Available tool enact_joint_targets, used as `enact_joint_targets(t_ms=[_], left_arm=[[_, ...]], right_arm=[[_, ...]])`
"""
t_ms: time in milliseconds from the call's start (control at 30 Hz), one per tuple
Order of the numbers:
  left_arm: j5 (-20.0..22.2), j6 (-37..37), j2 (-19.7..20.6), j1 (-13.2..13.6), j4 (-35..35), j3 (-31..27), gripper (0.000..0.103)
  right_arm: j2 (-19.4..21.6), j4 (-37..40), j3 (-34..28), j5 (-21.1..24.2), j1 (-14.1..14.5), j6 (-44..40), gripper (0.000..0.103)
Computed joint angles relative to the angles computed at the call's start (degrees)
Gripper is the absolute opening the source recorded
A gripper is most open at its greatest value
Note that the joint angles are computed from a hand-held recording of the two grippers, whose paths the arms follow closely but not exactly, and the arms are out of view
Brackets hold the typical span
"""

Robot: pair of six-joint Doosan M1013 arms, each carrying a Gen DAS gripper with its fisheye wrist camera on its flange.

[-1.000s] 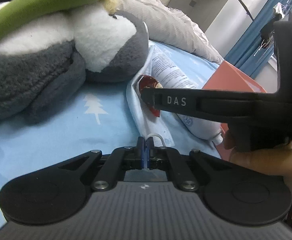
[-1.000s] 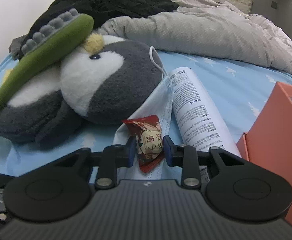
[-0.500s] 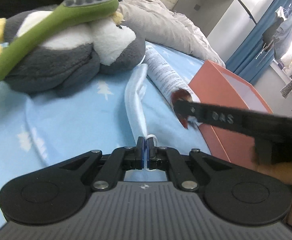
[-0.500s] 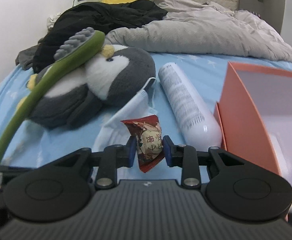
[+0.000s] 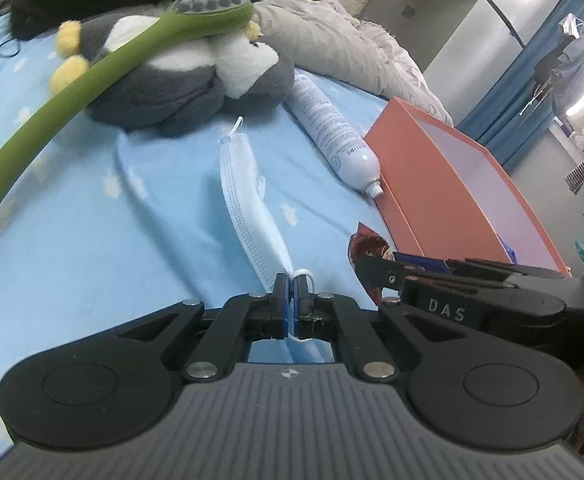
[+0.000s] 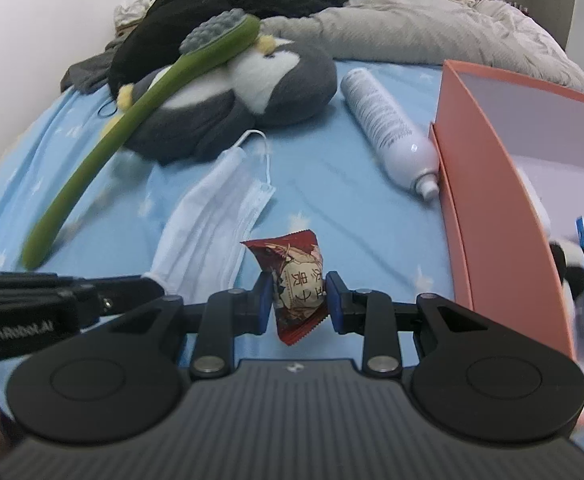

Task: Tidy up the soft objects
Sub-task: 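Lift the red candy with the right gripper while the left lifts the face mask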

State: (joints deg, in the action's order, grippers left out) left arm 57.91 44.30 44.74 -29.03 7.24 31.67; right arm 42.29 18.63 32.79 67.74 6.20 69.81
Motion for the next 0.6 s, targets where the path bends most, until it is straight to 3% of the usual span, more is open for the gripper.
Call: enact_joint_targets(t_ms=[300, 600], left_arm=[[2.9, -4.8, -4.2, -1.8, 0.7, 5.7, 0.003], [7.6, -10.1, -4.4, -2.0, 2.8, 6.4, 0.003]], right_arm=[[-5.9, 0.2, 10.4, -0.3, -0.2, 0.1, 0.032], [-6.2, -1.3, 11.7, 1.2, -0.1, 1.0, 0.032]])
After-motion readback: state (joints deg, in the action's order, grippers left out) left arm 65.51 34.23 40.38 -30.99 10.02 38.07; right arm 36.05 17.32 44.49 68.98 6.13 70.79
